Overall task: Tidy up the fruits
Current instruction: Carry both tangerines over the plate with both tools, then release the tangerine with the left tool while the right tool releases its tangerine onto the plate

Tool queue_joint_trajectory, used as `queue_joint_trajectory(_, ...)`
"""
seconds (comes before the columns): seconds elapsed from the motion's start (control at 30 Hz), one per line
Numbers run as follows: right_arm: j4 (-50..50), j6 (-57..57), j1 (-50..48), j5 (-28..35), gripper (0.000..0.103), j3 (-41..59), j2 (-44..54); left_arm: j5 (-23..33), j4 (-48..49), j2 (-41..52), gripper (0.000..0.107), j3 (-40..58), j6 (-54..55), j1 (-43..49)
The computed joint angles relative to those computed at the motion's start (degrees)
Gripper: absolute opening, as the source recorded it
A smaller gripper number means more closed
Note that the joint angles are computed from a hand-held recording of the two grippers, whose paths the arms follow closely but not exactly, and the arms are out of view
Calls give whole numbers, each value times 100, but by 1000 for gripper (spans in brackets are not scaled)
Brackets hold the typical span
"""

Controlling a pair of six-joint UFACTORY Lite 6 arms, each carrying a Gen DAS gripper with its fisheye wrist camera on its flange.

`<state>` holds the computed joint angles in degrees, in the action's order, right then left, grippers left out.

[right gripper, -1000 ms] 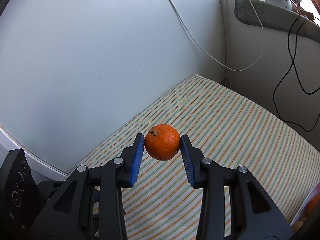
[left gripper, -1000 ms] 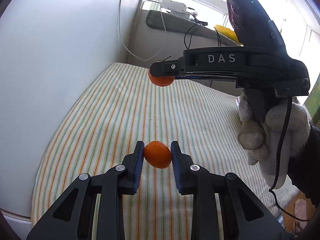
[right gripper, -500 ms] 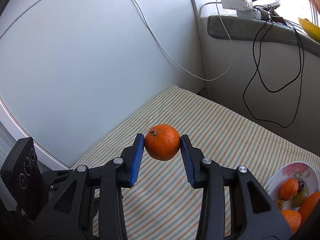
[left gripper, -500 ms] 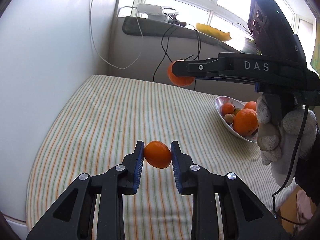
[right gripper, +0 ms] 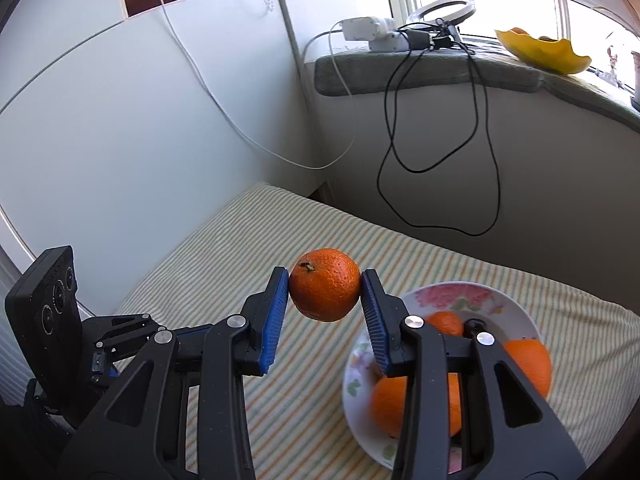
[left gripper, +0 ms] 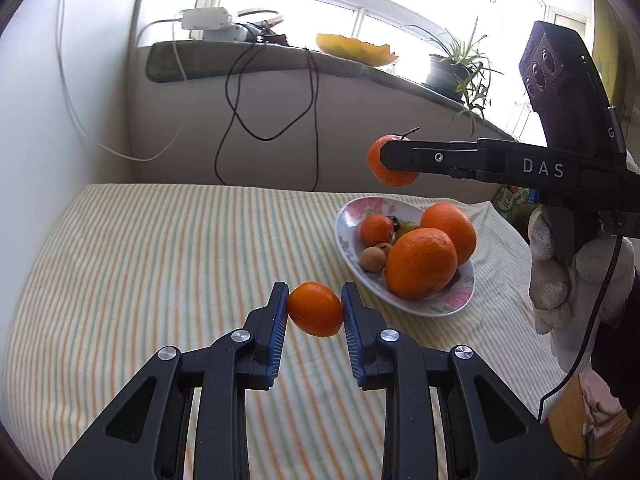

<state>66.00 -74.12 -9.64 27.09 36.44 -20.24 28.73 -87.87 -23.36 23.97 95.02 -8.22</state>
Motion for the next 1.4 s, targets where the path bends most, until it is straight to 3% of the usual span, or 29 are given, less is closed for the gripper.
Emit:
queue_joint_trajectory(0.33,-322,-506,-1706,905,39,527,549,-763,-1467,1425,25,1101,887,-1425)
queue_joint_trajectory(0.73,-109,-922,-1968,957,39,688,1117,-948,-2117,2553,26,2109,1398,-1852)
queue_joint_trajectory(0.8,-110,-936,-1961,914,39,651,1127,-1054,-2260,2563,45,2131,1542,-1934)
queue_joint_trajectory(0.83,-139,-910,-1961,909,39,647,1134,-1056,-2338,2535,47,2113,1612,-1937)
queue_joint_trajectory(0.9,-149,-898,-1970,894,41,609,1098,-1039,-2349,2476,48,2078,1613,-1920)
queue_joint_trajectory(0.97,-64,-949,-2012,903,59,558,1000,-1027,-2282,2435,48,2064,1538,-1901)
queue_joint_trajectory(1.0,-37,-972,-2048,935,61,543,953,-1041,-2249,2396,48,2039,1503,-1903)
queue_joint_trajectory(1.4,-273,-742,-2437,1315,65,33,-118,-1359,-1482,1335,48,1400,703,-2069)
